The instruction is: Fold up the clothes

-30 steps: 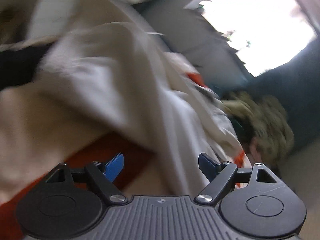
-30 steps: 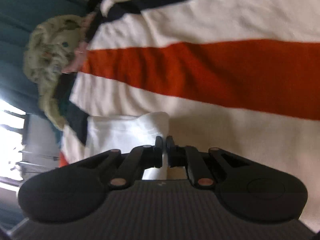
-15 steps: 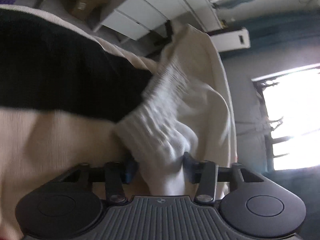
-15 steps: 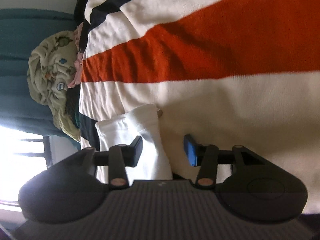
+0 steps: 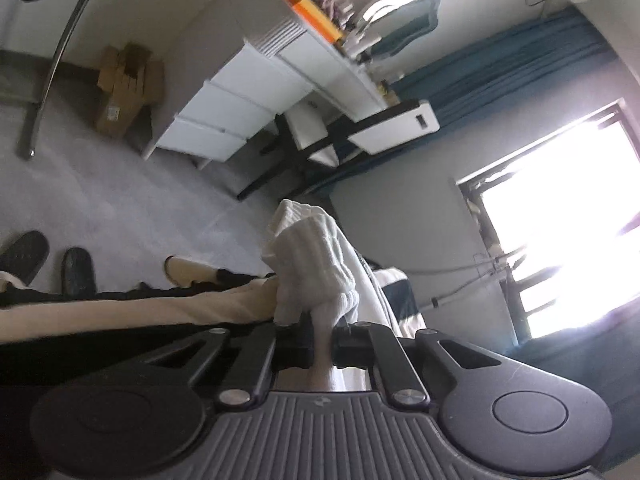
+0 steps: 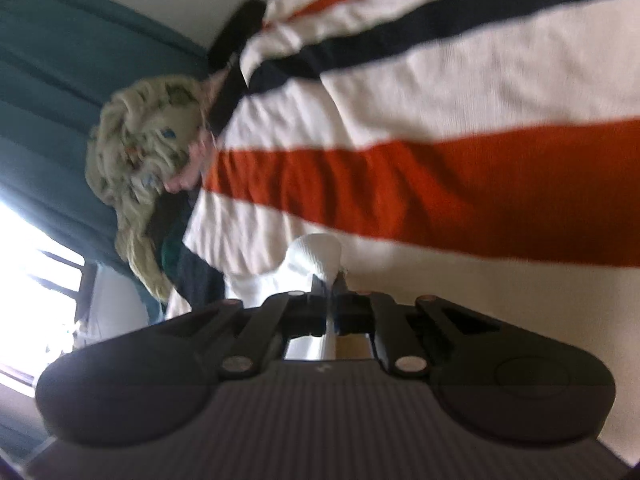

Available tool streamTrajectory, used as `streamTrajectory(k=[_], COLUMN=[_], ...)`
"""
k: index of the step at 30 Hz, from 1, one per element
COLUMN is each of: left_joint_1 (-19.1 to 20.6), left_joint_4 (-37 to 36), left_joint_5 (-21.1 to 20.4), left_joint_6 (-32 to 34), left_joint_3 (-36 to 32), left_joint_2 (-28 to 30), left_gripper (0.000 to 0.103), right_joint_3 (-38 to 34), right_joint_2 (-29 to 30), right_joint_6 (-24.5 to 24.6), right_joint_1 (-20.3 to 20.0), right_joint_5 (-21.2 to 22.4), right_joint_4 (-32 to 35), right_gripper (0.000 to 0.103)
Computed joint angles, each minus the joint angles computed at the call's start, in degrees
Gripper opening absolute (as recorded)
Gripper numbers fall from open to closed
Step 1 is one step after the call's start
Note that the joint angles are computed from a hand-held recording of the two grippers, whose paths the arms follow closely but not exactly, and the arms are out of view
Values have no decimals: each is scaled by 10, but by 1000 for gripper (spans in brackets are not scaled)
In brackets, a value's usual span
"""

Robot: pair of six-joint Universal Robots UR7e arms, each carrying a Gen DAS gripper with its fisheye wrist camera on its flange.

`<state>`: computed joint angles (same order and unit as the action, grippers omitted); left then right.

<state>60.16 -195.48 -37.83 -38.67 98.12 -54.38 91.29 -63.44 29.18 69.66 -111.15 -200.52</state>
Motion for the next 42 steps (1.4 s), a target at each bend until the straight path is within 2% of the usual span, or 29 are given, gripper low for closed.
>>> streamTrajectory(k=[2, 4, 7, 9, 10, 12, 13, 15, 16, 17, 18, 19, 20, 21, 22, 24, 26, 29, 34, 36, 38, 42], left_joint_1=[0, 10, 22, 33, 36, 36, 33, 23, 16, 9, 3, -4, -14, -25, -36, -53, -73, -102, -134, -142, -146, -146], left_joint_4=[41, 71, 132, 191, 200, 210, 219, 234, 241, 246, 252, 257, 254, 250, 243, 180, 115, 48, 32, 38, 48, 19], left_joint_5=[-5, -20, -15, -10, -12, -12, -13, -8, -3, 12, 28, 43, 60, 76, 91, 107, 114, 108, 64, 42, 25, 6], left_joint_6=[-33, -49, -55, -66, -66, -60, -56, -47, -42, -32, -21, -10, 5, 23, 44, 117, 193, 291, 391, 424, 429, 473], left_joint_3=[31, 62, 94, 104, 110, 118, 121, 129, 134, 133, 131, 129, 130, 127, 125, 106, 81, 35, -53, -92, -117, -148], left_joint_2=[-40, -75, -98, -107, -107, -110, -113, -122, -127, -126, -126, -125, -125, -122, -119, -90, -55, -2, 92, 130, 157, 210], left_gripper=[8, 8, 8, 10, 13, 20, 26, 32, 41, 53, 59, 63, 64, 65, 68, 77, 80, 81, 84, 85, 85, 87], right_joint_3=[8, 23, 45, 57, 63, 71, 70, 62, 55, 46, 40, 35, 31, 27, 22, 3, -16, -20, -5, 4, 16, 33], right_joint_2=[-3, -12, -36, -55, -64, -73, -75, -74, -72, -70, -66, -61, -55, -49, -40, -19, -1, 10, 28, 35, 39, 46], right_joint_6=[-1, 25, 106, 184, 223, 254, 255, 243, 234, 224, 206, 182, 156, 130, 98, 10, -95, -220, -412, -463, -502, -544], right_joint_1=[10, 14, 9, -3, -12, -26, -28, -21, -15, -9, -3, 3, 9, 15, 22, 42, 58, 75, 110, 124, 135, 149], right_joint_5=[-28, -53, -98, -105, -94, -68, -64, -78, -94, -112, -130, -145, -159, -168, -179, -202, -192, -116, 10, 43, 74, 119], right_joint_4=[-31, -34, 32, 105, 135, 151, 157, 177, 190, 203, 204, 185, 158, 126, 90, 17, -40, -80, -123, -121, -113, -84], right_gripper=[6, 6, 6, 6, 6, 8, 8, 14, 18, 28, 41, 50, 66, 76, 78, 80, 80, 80, 79, 79, 79, 78])
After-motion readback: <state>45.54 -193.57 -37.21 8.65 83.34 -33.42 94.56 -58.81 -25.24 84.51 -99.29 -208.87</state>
